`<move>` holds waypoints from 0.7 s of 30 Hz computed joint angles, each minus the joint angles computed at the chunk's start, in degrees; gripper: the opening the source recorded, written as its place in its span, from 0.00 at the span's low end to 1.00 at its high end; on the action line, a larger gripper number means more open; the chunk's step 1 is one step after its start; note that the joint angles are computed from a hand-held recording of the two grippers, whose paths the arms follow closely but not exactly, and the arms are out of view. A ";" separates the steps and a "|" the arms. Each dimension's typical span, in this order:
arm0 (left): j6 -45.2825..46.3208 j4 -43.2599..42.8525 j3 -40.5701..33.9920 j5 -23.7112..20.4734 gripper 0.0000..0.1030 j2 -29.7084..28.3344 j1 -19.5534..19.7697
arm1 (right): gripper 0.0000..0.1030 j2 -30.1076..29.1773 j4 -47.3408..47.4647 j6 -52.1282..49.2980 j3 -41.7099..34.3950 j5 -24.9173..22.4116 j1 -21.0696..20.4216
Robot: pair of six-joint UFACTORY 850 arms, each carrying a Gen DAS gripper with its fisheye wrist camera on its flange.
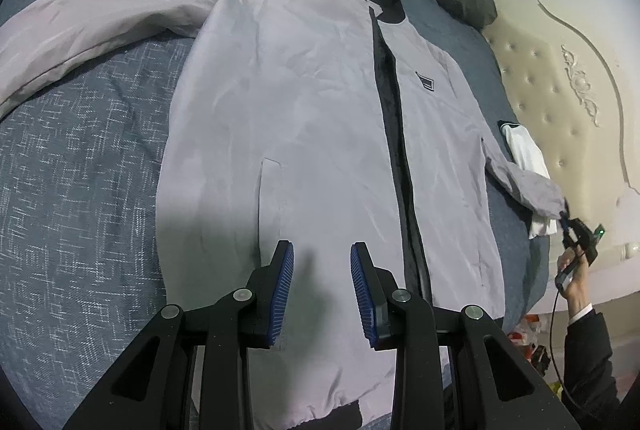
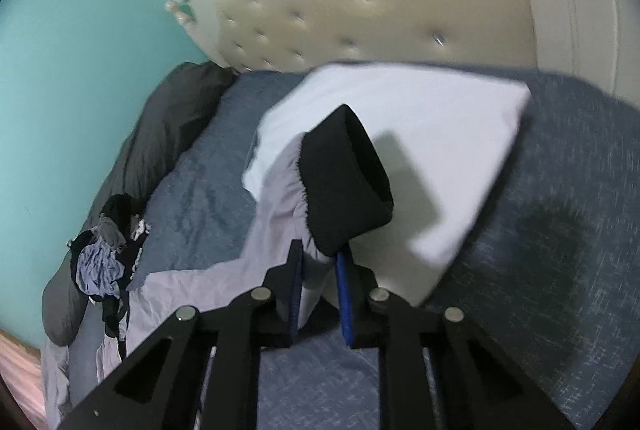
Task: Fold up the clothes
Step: 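Grasp the black cuff and carry the sleeve across the jacket front with the right gripper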
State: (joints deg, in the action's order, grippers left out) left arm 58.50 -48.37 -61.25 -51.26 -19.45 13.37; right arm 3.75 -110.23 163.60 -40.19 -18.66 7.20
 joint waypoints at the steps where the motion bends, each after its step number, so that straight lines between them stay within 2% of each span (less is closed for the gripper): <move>1: 0.19 -0.19 -0.01 -0.11 0.32 0.00 0.20 | 0.14 0.26 0.31 -1.43 -0.59 -0.82 0.57; 5: 0.83 -0.86 -0.19 -0.46 0.32 -0.03 1.13 | 0.14 0.79 -2.67 -1.43 -3.46 -1.18 1.76; 10: 1.56 -2.35 -0.96 -1.16 0.32 -0.63 2.50 | 0.13 -1.17 -2.36 -6.52 -9.62 -0.74 4.38; 15: 2.74 -4.55 -1.56 -2.25 0.32 -1.35 3.62 | 0.12 -5.71 -0.95 -12.56 -18.21 0.85 8.14; 21: 4.10 -7.52 -2.60 -3.50 0.32 -2.57 4.66 | 0.12 -14.93 4.37 -24.33 -32.52 6.12 14.40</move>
